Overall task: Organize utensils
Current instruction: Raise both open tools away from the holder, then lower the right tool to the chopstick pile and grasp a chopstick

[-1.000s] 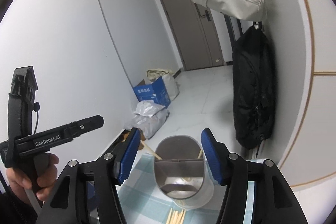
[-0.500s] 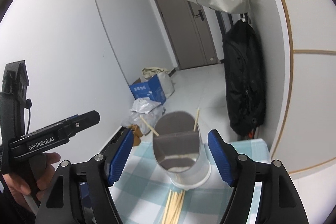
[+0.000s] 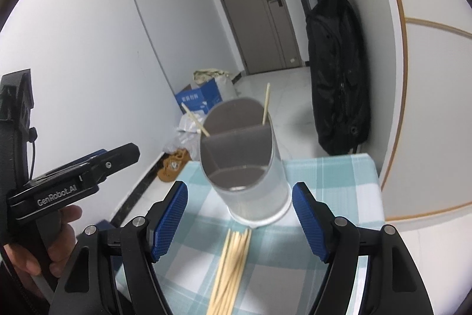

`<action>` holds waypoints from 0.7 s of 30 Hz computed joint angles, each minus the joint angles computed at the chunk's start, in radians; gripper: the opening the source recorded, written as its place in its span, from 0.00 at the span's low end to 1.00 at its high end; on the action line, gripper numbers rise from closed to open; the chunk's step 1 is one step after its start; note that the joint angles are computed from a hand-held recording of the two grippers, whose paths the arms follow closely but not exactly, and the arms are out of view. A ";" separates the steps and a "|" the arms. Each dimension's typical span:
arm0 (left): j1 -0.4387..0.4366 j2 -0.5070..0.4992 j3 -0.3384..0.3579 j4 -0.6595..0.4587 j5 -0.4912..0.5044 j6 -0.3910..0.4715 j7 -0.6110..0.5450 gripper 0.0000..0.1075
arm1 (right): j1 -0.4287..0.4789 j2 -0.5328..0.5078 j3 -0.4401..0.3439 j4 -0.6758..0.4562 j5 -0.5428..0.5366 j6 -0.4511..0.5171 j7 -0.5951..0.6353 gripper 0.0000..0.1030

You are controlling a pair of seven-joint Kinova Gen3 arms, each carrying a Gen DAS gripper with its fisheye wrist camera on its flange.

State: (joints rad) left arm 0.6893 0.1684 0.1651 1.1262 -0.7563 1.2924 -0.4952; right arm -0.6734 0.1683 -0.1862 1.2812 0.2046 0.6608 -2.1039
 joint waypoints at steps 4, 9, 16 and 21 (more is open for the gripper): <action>-0.023 0.000 -0.005 0.038 0.047 -0.023 0.015 0.74 | 0.007 0.011 -0.003 0.001 -0.029 0.026 0.003 0.71; -0.064 -0.003 -0.008 0.072 0.110 -0.051 -0.015 0.74 | 0.020 0.036 -0.007 -0.014 -0.077 0.073 0.027 0.65; -0.131 0.007 -0.015 0.064 0.247 -0.031 -0.068 0.74 | 0.024 0.112 -0.011 -0.083 -0.153 0.182 0.086 0.48; -0.174 0.016 -0.032 0.055 0.320 -0.007 -0.081 0.74 | 0.032 0.205 -0.007 -0.187 -0.234 0.284 0.116 0.43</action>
